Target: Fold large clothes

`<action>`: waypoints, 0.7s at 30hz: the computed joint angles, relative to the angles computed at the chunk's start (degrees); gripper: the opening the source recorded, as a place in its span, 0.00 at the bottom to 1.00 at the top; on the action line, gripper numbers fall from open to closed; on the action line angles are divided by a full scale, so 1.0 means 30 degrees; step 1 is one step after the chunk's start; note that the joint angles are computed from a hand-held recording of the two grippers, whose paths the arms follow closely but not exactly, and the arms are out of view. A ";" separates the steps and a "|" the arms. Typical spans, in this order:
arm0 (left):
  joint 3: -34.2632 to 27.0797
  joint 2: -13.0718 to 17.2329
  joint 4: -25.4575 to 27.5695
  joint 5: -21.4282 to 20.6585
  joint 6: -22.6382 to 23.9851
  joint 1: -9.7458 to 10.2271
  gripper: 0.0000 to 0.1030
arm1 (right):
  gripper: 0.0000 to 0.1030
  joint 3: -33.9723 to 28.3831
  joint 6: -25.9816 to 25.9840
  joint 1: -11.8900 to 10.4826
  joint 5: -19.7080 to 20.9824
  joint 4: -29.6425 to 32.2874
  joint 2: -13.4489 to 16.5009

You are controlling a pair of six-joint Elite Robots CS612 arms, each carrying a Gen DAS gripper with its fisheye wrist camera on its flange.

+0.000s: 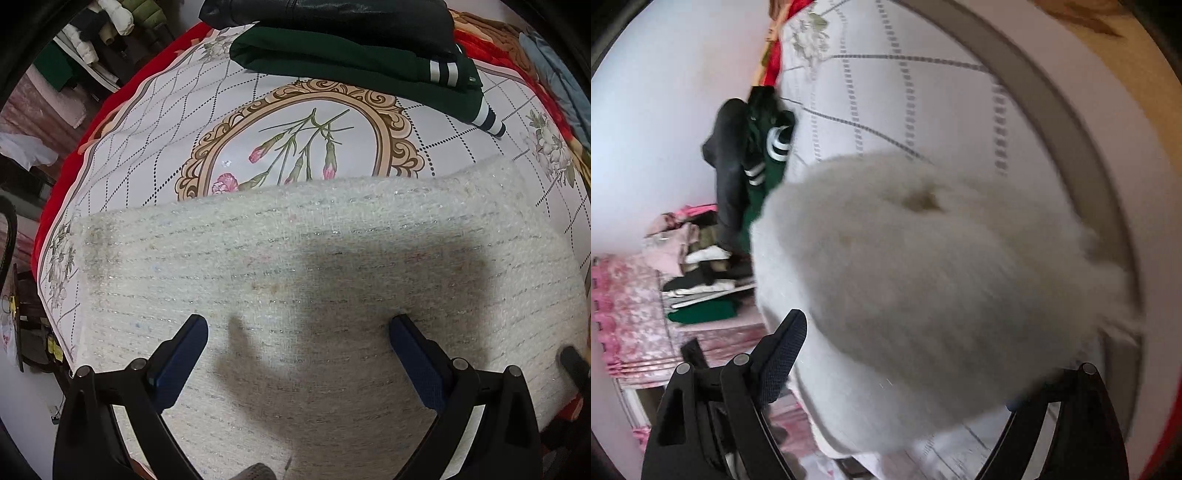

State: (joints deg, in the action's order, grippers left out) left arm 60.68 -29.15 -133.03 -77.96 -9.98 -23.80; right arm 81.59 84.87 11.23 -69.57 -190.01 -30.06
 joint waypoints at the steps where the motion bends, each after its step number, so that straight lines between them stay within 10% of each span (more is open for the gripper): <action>1: 0.0006 0.0004 -0.0010 -0.0021 0.0027 0.0005 0.98 | 0.87 -0.0254 0.0051 0.0003 -0.0017 -0.0105 0.0181; 8: -0.0041 0.0074 -0.0045 -0.0116 0.0093 0.0033 1.00 | 0.86 -0.2504 0.0117 0.0019 0.0142 -0.0452 0.1498; 13: -0.0292 0.0247 0.0245 -0.0108 0.0080 0.0077 1.00 | 0.43 -0.3618 0.0042 0.0090 -0.0182 0.0431 0.1968; 21: -0.0646 0.0457 0.0640 -0.1705 0.0010 0.0267 1.00 | 0.26 -0.2844 0.0276 0.0420 -0.1712 0.0584 0.0904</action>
